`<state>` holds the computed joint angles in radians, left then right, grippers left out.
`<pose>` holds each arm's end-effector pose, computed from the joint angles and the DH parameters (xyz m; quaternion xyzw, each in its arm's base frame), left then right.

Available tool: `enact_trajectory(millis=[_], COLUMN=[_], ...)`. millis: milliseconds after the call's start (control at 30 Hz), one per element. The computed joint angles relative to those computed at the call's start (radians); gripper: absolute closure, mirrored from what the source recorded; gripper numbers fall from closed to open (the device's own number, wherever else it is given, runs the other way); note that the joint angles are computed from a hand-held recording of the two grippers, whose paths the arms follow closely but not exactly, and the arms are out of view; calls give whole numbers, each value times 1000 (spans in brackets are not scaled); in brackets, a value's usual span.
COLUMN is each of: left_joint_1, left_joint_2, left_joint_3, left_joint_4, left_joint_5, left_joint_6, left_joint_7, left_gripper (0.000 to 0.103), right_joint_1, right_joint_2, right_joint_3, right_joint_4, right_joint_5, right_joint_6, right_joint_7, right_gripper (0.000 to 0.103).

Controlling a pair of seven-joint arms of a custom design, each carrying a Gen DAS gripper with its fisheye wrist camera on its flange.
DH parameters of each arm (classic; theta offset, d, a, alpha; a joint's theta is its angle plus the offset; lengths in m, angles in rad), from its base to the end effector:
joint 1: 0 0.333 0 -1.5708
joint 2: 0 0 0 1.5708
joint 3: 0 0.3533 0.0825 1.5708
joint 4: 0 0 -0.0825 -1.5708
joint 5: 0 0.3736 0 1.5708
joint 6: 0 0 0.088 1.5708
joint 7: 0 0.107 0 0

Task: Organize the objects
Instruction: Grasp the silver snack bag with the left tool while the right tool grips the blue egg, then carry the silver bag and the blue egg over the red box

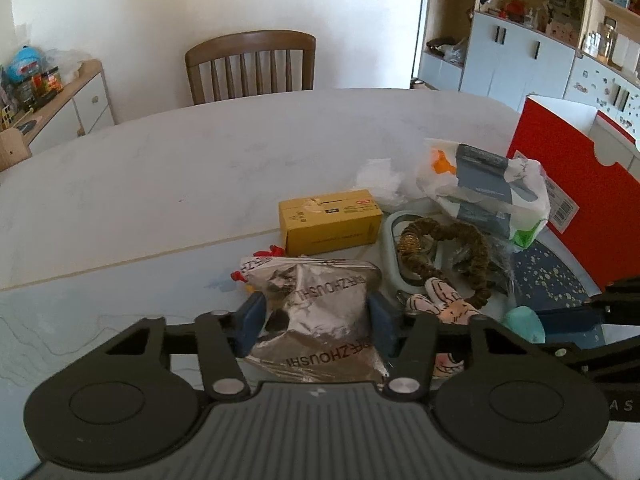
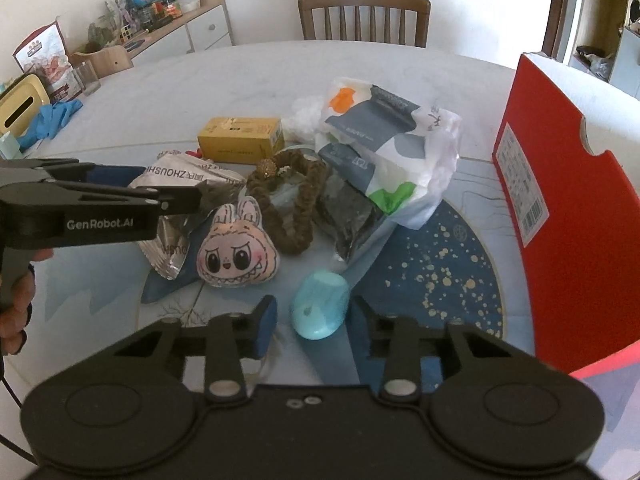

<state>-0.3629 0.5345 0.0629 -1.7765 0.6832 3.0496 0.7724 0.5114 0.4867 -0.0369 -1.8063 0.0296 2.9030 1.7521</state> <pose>0.6590 -0.2630 0.3702 -0.5940 0.7126 -0.2891 0.2360 0.6274 0.3247 0.3845 -0.7609 0.5751 -0.1327 0.2696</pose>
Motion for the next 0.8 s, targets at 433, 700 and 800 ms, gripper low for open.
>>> enact_trajectory(millis=[433,700,800], left_joint_1=[-3,26,40], left_joint_2=[-40,-121,-153], left_joint_3=[-7,-54,-82], left_joint_4=[-25,-82,-97], left_joint_5=[25,13,-1], left_joint_6=[-38,-54,-61], left_joint_7=[-26,-55,-52], left_gripper=[66,66,66], right_joint_1=[-18,-64,-71], right_joint_2=[-45,-118,-154], right_joint_3=[20,70,73], right_joint_4=[-42,-101,-125], right_joint_5=[22,83,92], right_joint_6=[12,31,32], right_joint_7=[0,-47,-65], right_gripper=[73,73,73])
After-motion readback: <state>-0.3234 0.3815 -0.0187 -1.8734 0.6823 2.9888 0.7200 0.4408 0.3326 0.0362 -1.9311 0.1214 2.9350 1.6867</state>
